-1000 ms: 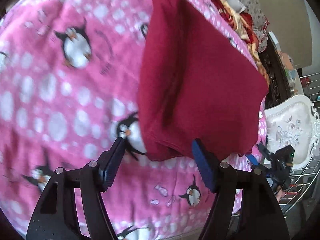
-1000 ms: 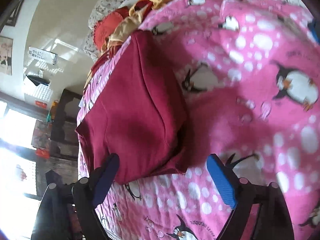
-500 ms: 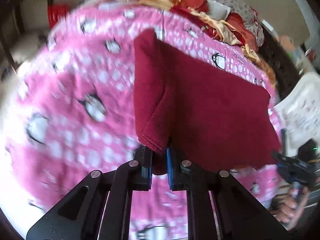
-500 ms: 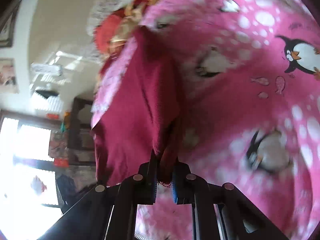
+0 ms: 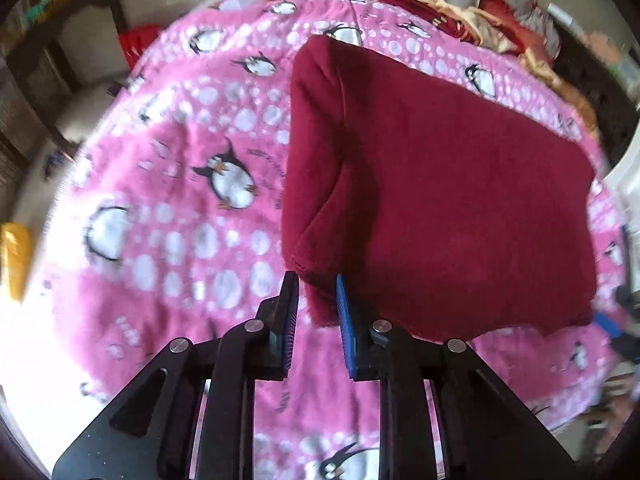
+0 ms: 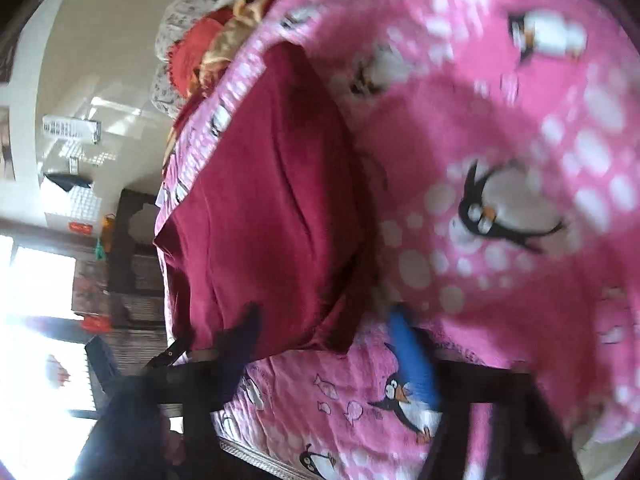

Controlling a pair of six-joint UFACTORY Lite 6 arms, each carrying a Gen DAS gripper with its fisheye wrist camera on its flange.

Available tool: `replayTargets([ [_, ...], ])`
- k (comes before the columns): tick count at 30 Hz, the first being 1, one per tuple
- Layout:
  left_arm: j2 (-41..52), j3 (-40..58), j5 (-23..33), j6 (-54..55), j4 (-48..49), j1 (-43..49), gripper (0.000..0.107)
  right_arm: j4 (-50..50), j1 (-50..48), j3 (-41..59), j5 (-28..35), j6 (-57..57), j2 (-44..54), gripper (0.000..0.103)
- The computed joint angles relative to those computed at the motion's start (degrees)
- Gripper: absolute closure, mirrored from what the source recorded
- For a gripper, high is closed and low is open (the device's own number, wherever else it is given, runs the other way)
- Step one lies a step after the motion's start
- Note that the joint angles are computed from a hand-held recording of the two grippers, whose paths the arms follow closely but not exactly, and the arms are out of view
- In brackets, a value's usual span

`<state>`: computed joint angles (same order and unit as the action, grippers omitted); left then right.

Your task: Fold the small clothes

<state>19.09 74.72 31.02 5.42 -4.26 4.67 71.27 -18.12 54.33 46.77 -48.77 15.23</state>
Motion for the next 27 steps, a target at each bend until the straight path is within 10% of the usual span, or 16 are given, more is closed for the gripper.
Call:
replayTargets([
  [11,-11.0,-3.8,1.5,-4.6,5.2,-1.5,0.071,-13.9,12.5,1.9,-9.6,17.2,-14.7,0.03],
  [20,-6.0,-2.7,9.0,17.3,-20.9,14.0,0.055,-37.2,27.7,3.7,-24.5,40.0,-20.0,0.019],
  [27,7.2,5.5,16.0,26.3,-35.3,16.6,0.055,-19.1,29.6,24.5,-12.2,22.2,2.4,0.019],
])
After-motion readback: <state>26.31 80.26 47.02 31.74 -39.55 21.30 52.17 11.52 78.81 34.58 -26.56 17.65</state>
